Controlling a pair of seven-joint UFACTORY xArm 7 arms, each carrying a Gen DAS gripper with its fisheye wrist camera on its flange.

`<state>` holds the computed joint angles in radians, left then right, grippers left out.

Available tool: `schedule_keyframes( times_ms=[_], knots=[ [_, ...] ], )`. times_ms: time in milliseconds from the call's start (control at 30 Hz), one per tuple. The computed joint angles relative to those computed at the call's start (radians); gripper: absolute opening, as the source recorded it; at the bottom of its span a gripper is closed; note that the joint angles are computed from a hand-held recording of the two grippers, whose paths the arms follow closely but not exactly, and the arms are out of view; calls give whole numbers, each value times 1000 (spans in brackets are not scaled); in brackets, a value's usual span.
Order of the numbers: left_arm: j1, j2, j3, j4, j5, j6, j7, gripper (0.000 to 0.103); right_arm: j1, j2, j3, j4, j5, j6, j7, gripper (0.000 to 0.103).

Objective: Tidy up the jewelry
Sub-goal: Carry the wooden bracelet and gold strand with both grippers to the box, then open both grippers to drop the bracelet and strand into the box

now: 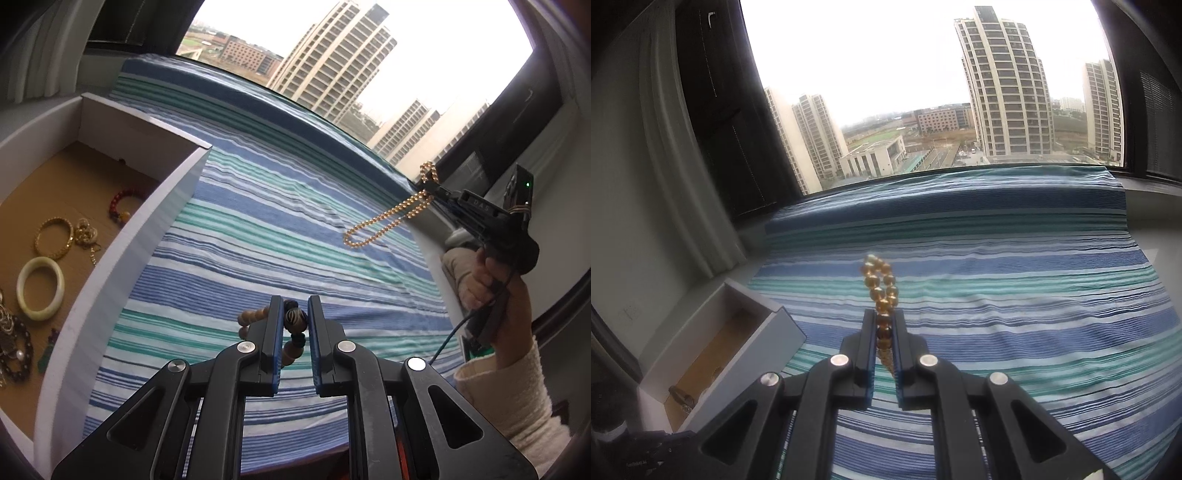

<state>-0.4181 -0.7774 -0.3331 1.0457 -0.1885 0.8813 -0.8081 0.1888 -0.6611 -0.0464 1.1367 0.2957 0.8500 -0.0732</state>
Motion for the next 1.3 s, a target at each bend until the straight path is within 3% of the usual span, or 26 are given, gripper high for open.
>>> schedule_keyframes(
  times_ms=[400,733,1033,1300],
  knots=[
    [11,-80,64,68,-21,94,44,11,86,46,40,149,45,72,-17,8],
    [172,-216,138,150,63,305,94,11,178,208,104,391,131,95,-16,8],
    [285,-356,245,-21,71,412,156,11,247,406,215,573,161,102,12,8],
    [314,-433,254,-172,20,437,163,11,304,494,290,508,132,67,53,8]
  ],
)
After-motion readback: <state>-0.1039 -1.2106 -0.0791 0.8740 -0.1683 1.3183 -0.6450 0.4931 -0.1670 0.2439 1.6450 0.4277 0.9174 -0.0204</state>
